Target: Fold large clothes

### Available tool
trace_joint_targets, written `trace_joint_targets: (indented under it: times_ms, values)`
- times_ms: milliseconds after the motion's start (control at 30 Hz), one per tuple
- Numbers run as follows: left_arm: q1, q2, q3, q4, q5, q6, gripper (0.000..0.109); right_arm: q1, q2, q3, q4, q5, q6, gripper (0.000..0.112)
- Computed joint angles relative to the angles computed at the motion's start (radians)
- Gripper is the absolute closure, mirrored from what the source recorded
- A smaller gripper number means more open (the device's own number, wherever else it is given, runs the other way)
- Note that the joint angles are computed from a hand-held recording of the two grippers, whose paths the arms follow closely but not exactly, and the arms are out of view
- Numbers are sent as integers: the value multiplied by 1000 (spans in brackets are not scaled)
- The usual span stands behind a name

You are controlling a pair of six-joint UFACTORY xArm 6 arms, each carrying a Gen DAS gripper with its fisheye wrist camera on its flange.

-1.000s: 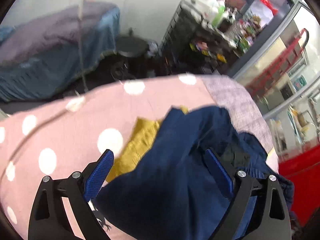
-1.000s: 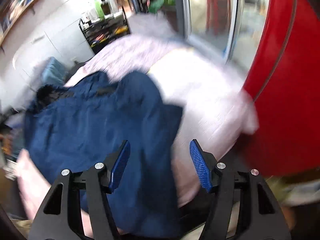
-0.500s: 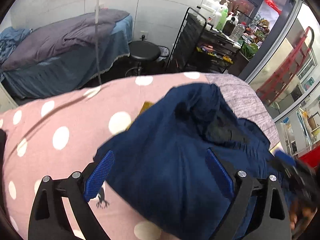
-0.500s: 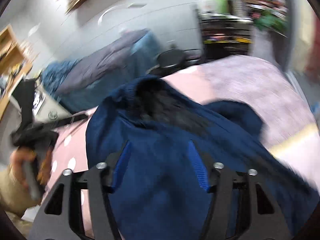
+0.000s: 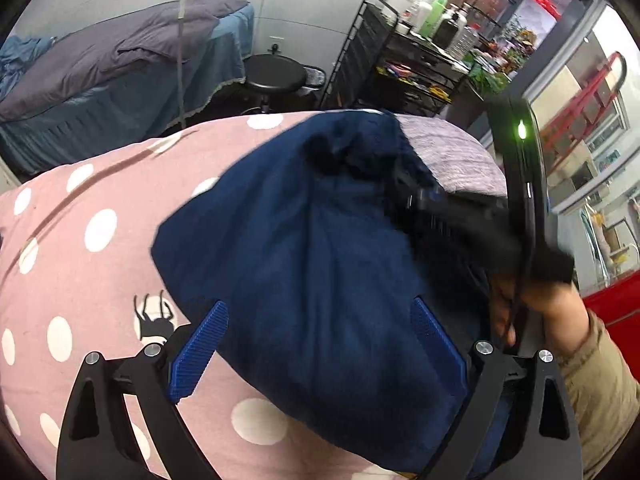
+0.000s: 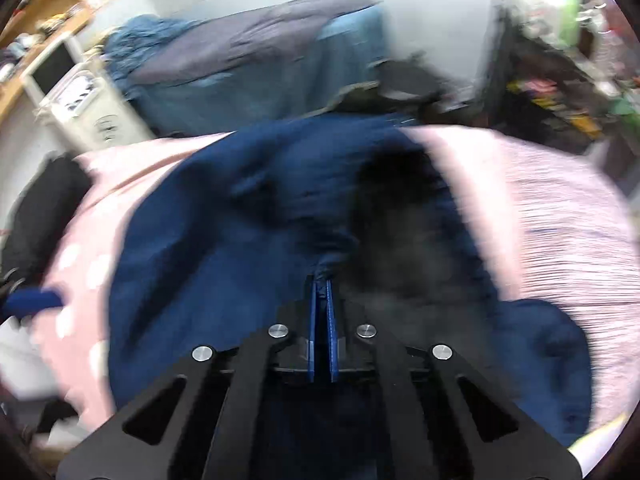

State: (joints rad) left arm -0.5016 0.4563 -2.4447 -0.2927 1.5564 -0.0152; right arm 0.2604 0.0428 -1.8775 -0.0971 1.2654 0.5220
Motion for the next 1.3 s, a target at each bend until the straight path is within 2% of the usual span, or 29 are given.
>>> trace_joint_targets:
  times_ms: [67, 100, 167, 200, 267, 333, 400, 433, 500, 533, 567, 600, 667, 700, 733, 767, 833, 900, 967, 1067, 1200, 1267, 1300]
  values:
    - [-20, -55, 85, 3, -34, 15, 18, -67, -43, 59, 23, -63, 61, 109]
    - [-28, -72, 114, 7, -44, 23, 18, -94, -43, 67, 37, -66, 68, 109]
    - [-45, -91, 151, 19, -48, 35, 18, -110, -9, 37, 25, 11, 33, 110]
    - [-52, -94, 163, 25, -50, 40, 18, -123, 6, 30, 61, 48, 15, 110]
    - [-63, -99, 180, 52, -66, 45, 18, -132, -1, 43, 84, 48, 71, 110]
    - [-63, -84, 157, 79, -72, 38, 18, -124, -125, 155, 61, -67, 155, 110]
    - [-50, -53, 105, 68, -71, 10, 18, -102, -211, 217, 43, -135, 192, 109]
    - [-46, -33, 74, 63, -69, -9, 18, -82, -271, 251, 58, -156, 188, 107]
    - [-44, 31, -21, 45, -35, -41, 18, -63, -316, 268, 83, -135, 188, 88]
    - [-49, 52, -50, 40, -18, -45, 18, -30, -368, 314, 81, -119, 233, 66]
    - [-58, 69, -70, 38, -4, -43, 18, -6, -416, 369, 86, -131, 256, 59]
    - [-70, 77, -74, 43, 3, -37, 18, 32, -457, 417, 58, -122, 282, 59]
    - [-101, 81, -56, 68, 12, -22, 18, 74, -493, 454, -56, -37, 338, 59]
    - [-113, 81, -48, 84, 16, -19, 18, 65, -512, 492, -87, 32, 357, 59]
    - [-124, 75, -30, 100, 14, -19, 18, 44, -523, 526, -100, 59, 358, 60]
    - [-136, 54, 12, 111, -5, -26, 18, 0, -560, 596, -73, 45, 355, 59]
    - [-147, 33, 50, 110, -34, -46, 18, -68, -641, 721, -10, -59, 378, 60]
    - [-163, 16, 63, 106, -58, -75, 18, -81, -640, 734, -9, -61, 359, 60]
    - [-174, 33, 18, 87, -30, -99, 18, -76, -633, 719, -1, -54, 375, 58]
    - [-199, -40, 92, 41, -35, -66, 18, -17, -617, 660, -62, -10, 448, 53]
    - [-231, -174, 255, 45, -110, 44, 17, 103, -614, 582, -174, 71, 586, 51]
    - [-233, -222, 306, 43, -130, 96, 14, 199, -595, 505, -237, 152, 682, 38]
    - [-234, -246, 333, 50, -145, 112, 12, 251, -575, 457, -269, 208, 725, 36]
